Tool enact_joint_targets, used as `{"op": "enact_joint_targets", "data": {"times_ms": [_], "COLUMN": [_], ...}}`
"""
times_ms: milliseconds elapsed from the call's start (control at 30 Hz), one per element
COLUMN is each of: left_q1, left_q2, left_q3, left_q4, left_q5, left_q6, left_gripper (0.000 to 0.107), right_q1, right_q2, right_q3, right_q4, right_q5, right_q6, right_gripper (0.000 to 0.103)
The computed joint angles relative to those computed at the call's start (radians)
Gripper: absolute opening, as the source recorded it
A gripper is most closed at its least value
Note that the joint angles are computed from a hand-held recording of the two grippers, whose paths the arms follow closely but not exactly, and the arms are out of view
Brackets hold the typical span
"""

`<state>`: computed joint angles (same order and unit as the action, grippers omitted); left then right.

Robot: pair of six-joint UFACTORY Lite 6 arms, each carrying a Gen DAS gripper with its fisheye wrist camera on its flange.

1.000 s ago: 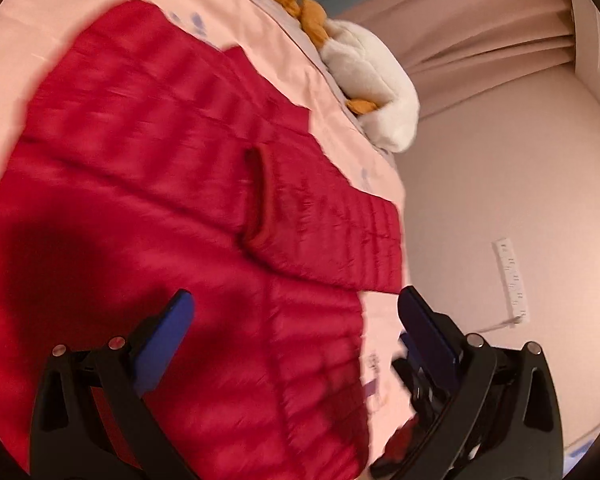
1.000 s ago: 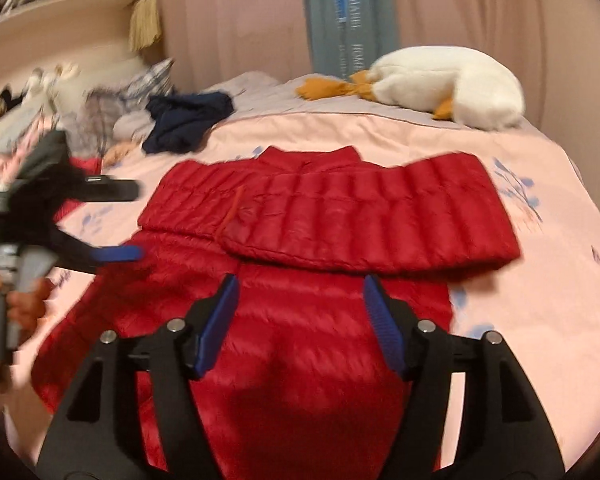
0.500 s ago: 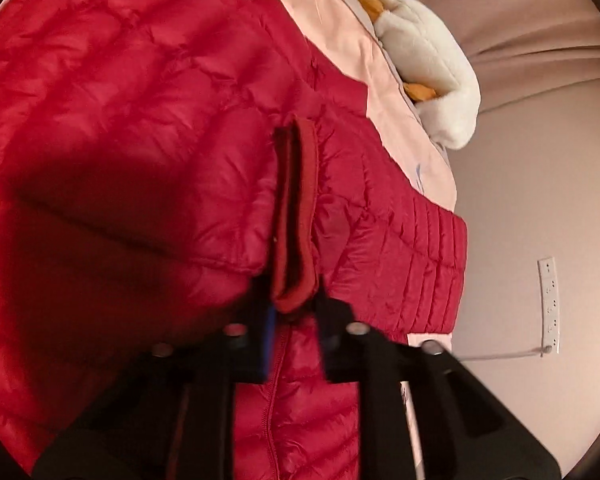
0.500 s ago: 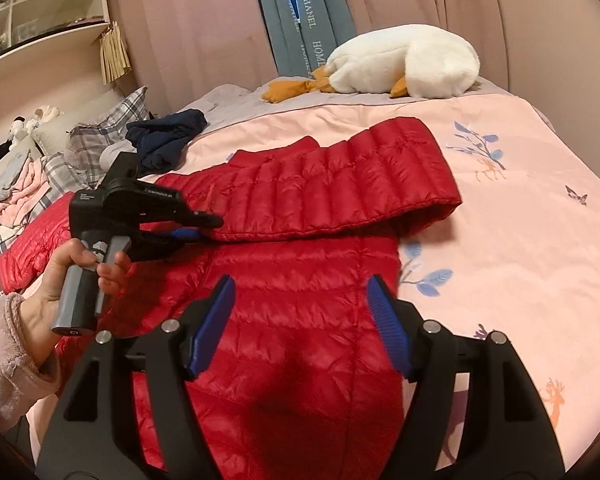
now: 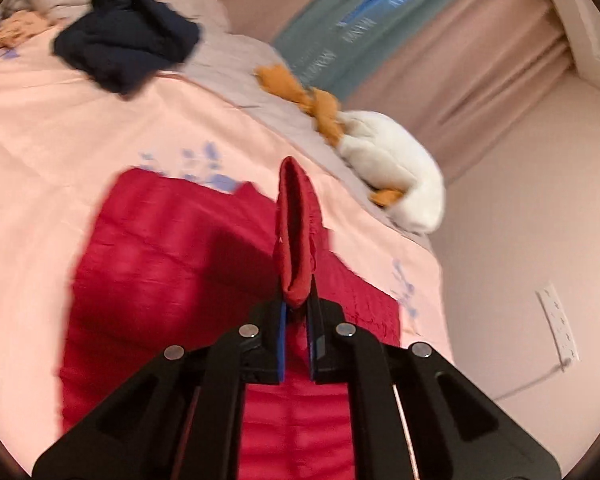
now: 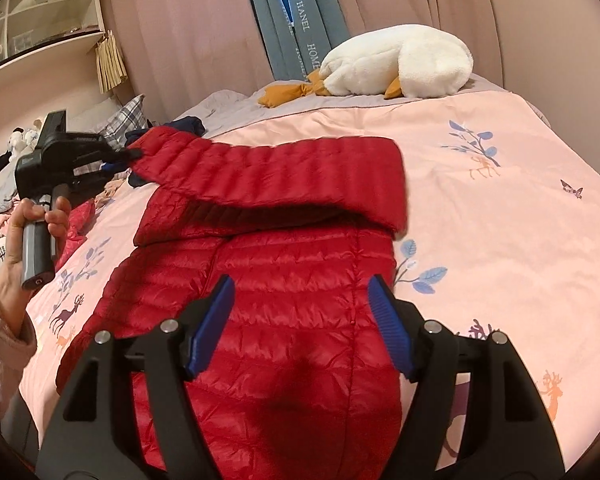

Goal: Fold large clothes

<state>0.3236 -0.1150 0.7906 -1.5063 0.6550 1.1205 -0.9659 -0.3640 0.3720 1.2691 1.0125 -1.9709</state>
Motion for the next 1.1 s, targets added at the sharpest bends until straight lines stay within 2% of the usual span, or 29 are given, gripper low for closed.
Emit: {"op": "enact_joint_targets", "data": {"times_ms": [100,167,267,300,333,400,467,633,667,733,833,900,967,1000,1100], "left_q1": [0.065,0.060,0.100,0.118,0.126,0.160,0.141,-0.086,-0.137,-0.203,-0.277,-0.284,-0.275,-0.266,-0.248], "left_q2": [0.094,0.160,0.223,0.226,0.221,0.197,0.157,0.141,0.163,0.221,0.354,0.433,0.483,0.494,0.483], "left_q3": [0.009,0.033,0.033,0.025,0.021,0.023,0.029,0.087,0.105,0.139,0.214,0.256,0.286,0.296,0.304], "left_q4": [0.067,0.136,0.199,0.190,0.189,0.188,0.183,0.221,0.221,0.274,0.543,0.668,0.625,0.592,0.629], "left_q5": [-0.011,-0.057,-0.075,-0.092,-0.105,-0.106,-0.127,-0.269,-0.305,-0.365,-0.462,-0.476,-0.468,-0.455,-0.422], "left_q6": [0.008,-0.014,-0.029,-0.010,-0.008,-0.006,0.003,0.016,0.024,-0.016,-0.266,-0.374,-0.327,-0.290,-0.313], "left_gripper": [0.008,0.010,0.022,0.030,0.043,0.049,0.050,0.048,0.045,0.031,0.030,0.031,0.031,0.031,0.031], "right_q1": [0.027,0.057,0.109,0.129,0.164,0.234,0.312,0.542,0.590,0.668,0.733,0.780,0.795,0.796,0.787], "right_q2": [0.015,0.042,0.094,0.113,0.135,0.187,0.258,0.528,0.581,0.683,0.827,0.940,1.019,1.036,1.034], "right_q3": [0.006,0.023,0.069,0.089,0.120,0.183,0.263,0.552,0.609,0.715,0.853,0.948,0.998,1.007,1.025], "right_q4": [0.005,0.019,0.042,0.047,0.062,0.103,0.140,0.261,0.293,0.337,0.289,0.132,0.047,0.068,-0.044], "right_q5": [-0.029,-0.061,-0.101,-0.117,-0.148,-0.206,-0.271,-0.455,-0.509,-0.599,-0.672,-0.749,-0.774,-0.776,-0.758], "right_q6": [0.009,0.018,0.039,0.049,0.060,0.068,0.091,0.143,0.137,0.128,0.202,0.361,0.440,0.417,0.551], "right_gripper": [0.072,0.072,0.073,0.073,0.073,0.073,0.073,0.073,0.072,0.067,0.065,0.065,0.066,0.067,0.067]}}
